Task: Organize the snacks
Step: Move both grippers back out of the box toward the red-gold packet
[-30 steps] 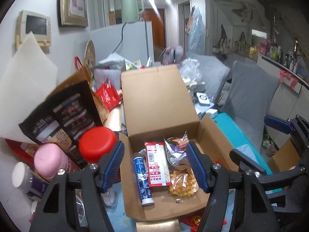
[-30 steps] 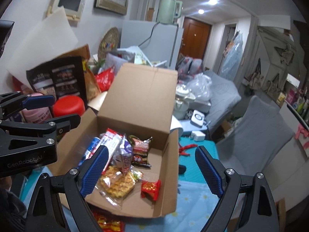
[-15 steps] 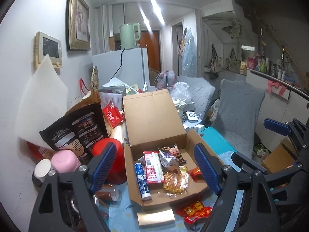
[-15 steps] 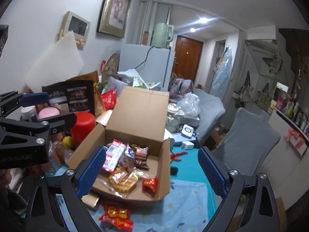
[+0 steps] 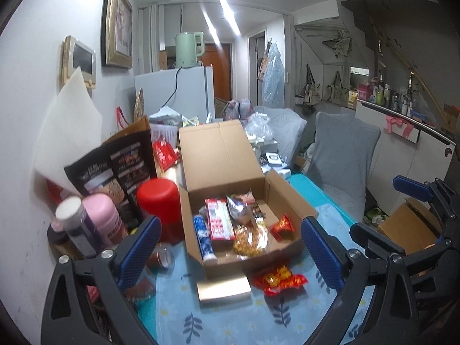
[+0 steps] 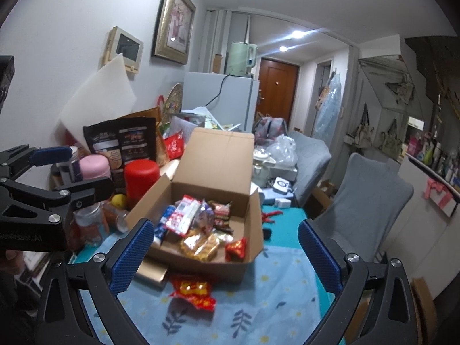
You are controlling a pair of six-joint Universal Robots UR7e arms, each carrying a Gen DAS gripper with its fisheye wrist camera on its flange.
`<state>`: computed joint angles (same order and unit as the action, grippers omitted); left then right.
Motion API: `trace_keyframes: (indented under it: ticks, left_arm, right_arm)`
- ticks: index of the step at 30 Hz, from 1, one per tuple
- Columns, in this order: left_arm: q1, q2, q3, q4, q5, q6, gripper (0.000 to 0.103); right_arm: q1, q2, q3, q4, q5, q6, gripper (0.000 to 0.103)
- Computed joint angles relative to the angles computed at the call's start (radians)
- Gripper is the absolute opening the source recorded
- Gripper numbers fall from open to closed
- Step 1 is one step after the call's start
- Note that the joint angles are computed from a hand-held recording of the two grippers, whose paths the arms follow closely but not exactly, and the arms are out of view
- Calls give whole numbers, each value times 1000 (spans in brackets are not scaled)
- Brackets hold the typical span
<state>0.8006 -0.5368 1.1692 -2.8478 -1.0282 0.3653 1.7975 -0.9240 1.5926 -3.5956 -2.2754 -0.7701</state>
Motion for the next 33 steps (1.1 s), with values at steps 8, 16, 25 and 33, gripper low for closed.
trace_keyframes:
  ticks: [8, 16, 25, 33]
  left_arm:
    - [17, -39, 86, 20, -10, -48, 99]
    - [38, -53, 153, 22, 12, -96, 99]
    - [75, -37, 159, 109, 12, -139, 99]
    - [117, 5, 126, 151, -34, -179, 99]
  right_arm:
    - [-16, -10, 92, -18, 5, 62, 102]
    - [-50, 6, 151, -25, 22, 98, 102]
    - [-94, 25, 176, 44, 53, 175, 102]
    - [-137, 47, 157, 84, 72, 215, 102]
